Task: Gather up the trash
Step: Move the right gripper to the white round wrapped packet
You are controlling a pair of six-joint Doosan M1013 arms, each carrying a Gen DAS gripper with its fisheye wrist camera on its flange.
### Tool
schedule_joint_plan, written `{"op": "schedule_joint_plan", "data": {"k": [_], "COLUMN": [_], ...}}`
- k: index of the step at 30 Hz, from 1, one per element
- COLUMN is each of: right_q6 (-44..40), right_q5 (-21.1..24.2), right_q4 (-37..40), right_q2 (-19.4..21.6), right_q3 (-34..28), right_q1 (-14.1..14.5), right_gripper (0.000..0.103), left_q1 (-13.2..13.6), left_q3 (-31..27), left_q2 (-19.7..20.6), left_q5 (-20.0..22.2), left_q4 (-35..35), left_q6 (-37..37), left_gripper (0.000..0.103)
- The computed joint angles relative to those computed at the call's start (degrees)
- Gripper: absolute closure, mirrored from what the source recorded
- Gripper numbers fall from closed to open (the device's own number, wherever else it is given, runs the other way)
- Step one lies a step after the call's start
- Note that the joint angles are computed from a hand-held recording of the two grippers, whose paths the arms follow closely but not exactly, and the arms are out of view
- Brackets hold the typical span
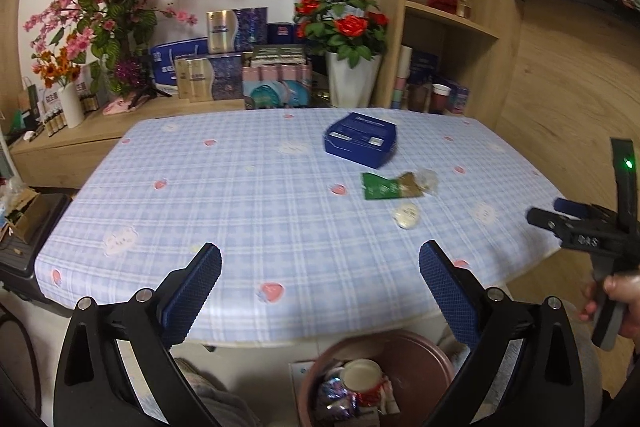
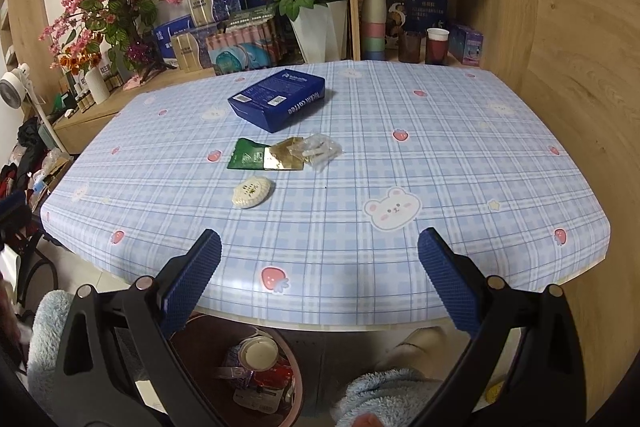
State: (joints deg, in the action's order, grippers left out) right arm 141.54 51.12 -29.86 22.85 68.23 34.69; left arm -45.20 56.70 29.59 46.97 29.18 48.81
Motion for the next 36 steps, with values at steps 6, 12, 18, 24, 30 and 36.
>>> {"op": "schedule_joint_plan", "data": {"k": [6,12,18,24,30,36], "right_q6": [-3.05,-6.34,-9.7,-16.68,-21.38,-16.24], "right_q5": [0.82,1.19,0.91,1.89,7.34,13.13], "right_q4": [2.41,5.71,10.98,17.63,21.72,21.95], "right_q2": [1.77,4.16,6.7,11.19,17.76,22.3], "right_q3": [-1.63,-4.08,-6.6,-12.1,-22.04,-29.21], "right_q1": [-1.34,-2.96,-4.5,-4.8,-4.38,-4.4], "right_gripper": [0.006,0.006,0.006,0.023,0.03,0.03], "left_q1": [1.38,2.54,3.05,3.56,4.23,4.71], "left_q3": [-3.91,-8.69,-15.2,-20.15,-22.28,-22.37], "left_q2": [2.56,6.14,10.67,14.0,15.62,16.01], "left_q5": [1.86,3.36,5.5,7.38,8.4,8.75], "left_q4": [0.44,-3.77,-7.94,-9.13,-9.43,-9.69], "left_q6": [1.39,5.22,9.78,11.27,10.5,9.76], "left_gripper": [0.006,0.006,0.006,0.006,0.006,0.007]}}
